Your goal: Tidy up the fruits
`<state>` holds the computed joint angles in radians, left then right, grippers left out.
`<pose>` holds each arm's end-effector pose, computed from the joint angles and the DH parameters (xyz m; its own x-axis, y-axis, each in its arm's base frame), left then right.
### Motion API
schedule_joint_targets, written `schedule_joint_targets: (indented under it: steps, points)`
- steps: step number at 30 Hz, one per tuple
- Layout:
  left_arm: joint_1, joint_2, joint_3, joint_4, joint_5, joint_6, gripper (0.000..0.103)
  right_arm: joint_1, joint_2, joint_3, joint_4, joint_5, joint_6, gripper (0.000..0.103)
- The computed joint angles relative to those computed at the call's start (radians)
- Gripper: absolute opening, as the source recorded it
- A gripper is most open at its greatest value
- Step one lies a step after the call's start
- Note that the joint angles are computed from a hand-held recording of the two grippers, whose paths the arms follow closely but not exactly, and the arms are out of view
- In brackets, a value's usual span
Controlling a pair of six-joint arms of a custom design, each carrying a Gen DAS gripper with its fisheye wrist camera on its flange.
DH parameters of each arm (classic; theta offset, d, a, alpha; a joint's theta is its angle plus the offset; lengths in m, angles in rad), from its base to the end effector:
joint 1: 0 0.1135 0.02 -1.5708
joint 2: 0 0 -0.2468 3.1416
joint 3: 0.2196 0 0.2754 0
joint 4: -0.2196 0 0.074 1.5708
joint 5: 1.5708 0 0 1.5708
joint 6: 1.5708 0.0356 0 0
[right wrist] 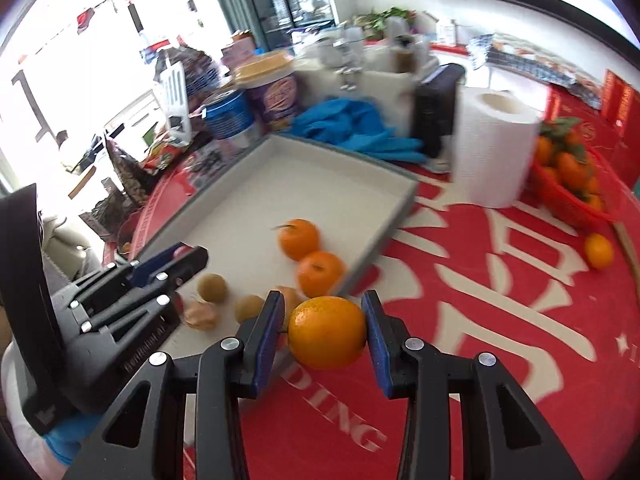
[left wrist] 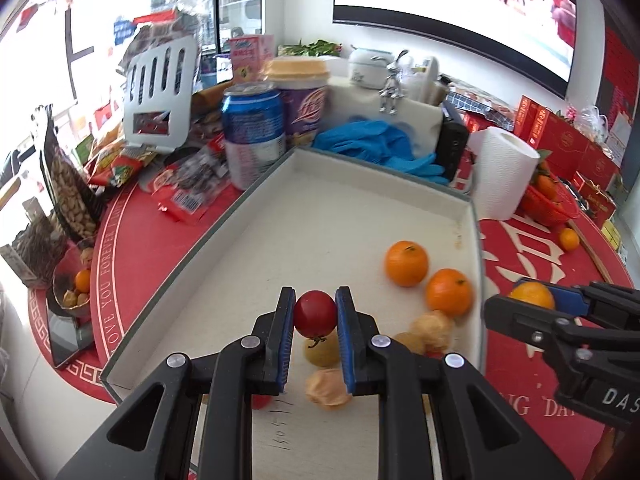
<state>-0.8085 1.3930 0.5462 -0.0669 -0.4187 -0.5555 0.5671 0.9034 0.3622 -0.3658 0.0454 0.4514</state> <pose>0.1931 -0.1812 0.1104 -0.7226 0.0591 -0.6887 0.1274 0.9907 -0.0486 0.1662 0.1039 0.1340 -0.8216 -0.0066 -0.5700 -0.1718 0.9563 0.2366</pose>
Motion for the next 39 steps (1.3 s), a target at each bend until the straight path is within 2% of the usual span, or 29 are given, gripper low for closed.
schedule_joint_targets:
  steps: [3, 5, 7, 11, 15, 23, 27, 33, 34, 35, 36, 37, 39]
  points:
    - [0.023, 0.017, -0.012, 0.021, 0.022, 0.000, 0.022, 0.029, 0.151, 0.044, 0.081, -0.006, 0.003, 0.042]
    - [0.031, 0.024, -0.024, 0.033, 0.034, -0.001, 0.022, 0.044, 0.197, 0.056, 0.100, -0.006, 0.002, 0.042]
    - [0.027, 0.027, -0.036, 0.041, 0.029, -0.005, 0.022, 0.068, 0.216, 0.063, 0.099, 0.006, 0.000, 0.042]
    - [0.039, 0.046, -0.045, 0.061, 0.081, -0.008, 0.022, 0.100, 0.220, 0.072, 0.076, 0.028, -0.006, 0.040]
    - [0.044, 0.048, -0.042, 0.061, 0.081, -0.004, 0.022, 0.078, 0.228, 0.095, 0.060, 0.027, -0.017, 0.039]
    - [0.072, -0.014, -0.016, -0.003, 0.064, 0.033, 0.022, -0.007, 0.229, 0.170, 0.023, -0.045, -0.038, 0.039]
    - [0.098, 0.005, -0.001, -0.016, 0.082, 0.045, 0.022, -0.025, 0.277, 0.199, 0.039, -0.089, -0.035, 0.039]
    - [0.115, 0.027, 0.006, -0.017, 0.108, 0.054, 0.024, -0.015, 0.363, 0.242, 0.037, -0.094, -0.045, 0.042]
    - [0.112, 0.027, 0.006, -0.017, 0.103, 0.056, 0.032, -0.017, 0.366, 0.245, 0.032, -0.092, -0.045, 0.047]
    - [0.111, 0.025, 0.005, -0.016, 0.100, 0.057, 0.040, -0.018, 0.366, 0.246, 0.028, -0.089, -0.042, 0.060]
    - [0.106, 0.021, 0.003, -0.014, 0.090, 0.055, 0.062, -0.019, 0.362, 0.245, 0.023, -0.085, -0.042, 0.068]
    - [0.098, 0.012, -0.002, -0.010, 0.073, 0.052, 0.079, -0.018, 0.355, 0.245, 0.017, -0.074, -0.041, 0.083]
    - [0.076, -0.014, -0.017, -0.002, 0.034, 0.047, 0.083, -0.010, 0.335, 0.242, 0.003, -0.048, -0.046, 0.085]
